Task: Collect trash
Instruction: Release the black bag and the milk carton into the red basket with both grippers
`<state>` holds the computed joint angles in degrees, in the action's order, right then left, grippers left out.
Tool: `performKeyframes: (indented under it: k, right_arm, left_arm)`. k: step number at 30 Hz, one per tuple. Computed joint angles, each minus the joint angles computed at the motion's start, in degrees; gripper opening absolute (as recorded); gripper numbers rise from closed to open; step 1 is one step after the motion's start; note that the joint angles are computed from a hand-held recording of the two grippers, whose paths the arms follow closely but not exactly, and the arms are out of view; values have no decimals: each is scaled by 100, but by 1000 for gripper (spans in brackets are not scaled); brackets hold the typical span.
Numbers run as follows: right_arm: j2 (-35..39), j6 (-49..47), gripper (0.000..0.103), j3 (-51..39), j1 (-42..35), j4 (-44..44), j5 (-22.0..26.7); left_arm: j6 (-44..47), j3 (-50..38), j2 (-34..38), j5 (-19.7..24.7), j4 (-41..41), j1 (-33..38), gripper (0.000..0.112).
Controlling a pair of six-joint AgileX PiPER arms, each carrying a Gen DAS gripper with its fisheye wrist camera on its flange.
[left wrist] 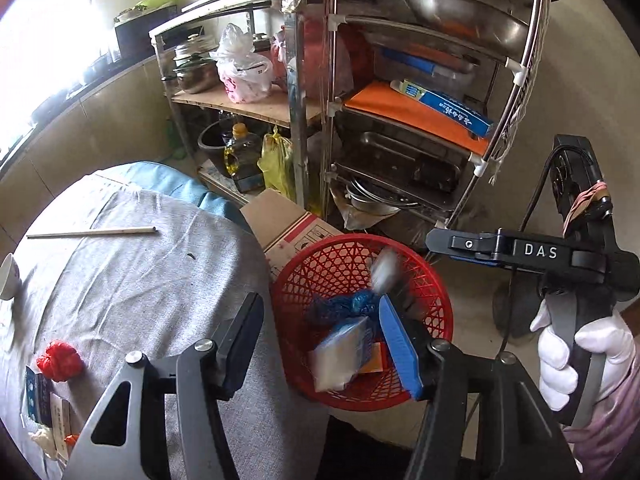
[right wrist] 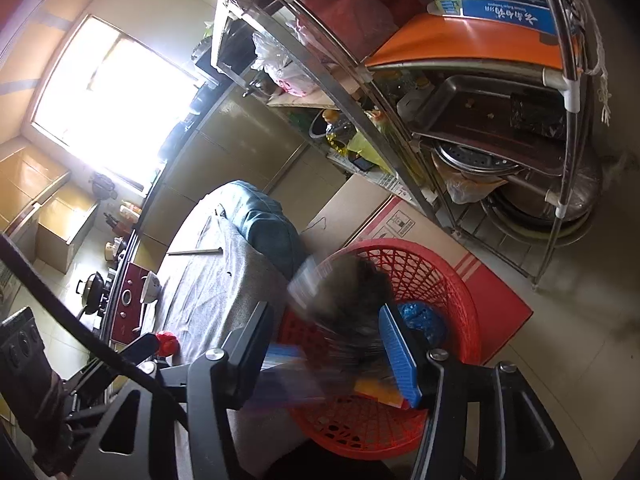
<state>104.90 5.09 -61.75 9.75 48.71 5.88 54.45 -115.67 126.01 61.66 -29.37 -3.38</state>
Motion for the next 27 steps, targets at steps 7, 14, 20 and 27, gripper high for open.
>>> performKeyframes:
  k: [7,14,20,27]
  right_arm:
    - [28,1267,59,-129,136,-1291,-52]
    - [171,3244,59,-554,365,-3333,217]
    - [242,4713,59,-1012,680,-4923,604]
    - [477,5253,59,-1738,1053,-5610,1188]
  left_arm:
    - [-154,-105,46,90,-11,341,61]
    - [-67,87,-126,76,-163,849,62]
    - [345,477,-425,-118,-555,1434,69]
    - [1065,1012,-758,-570,-1053,2310,71]
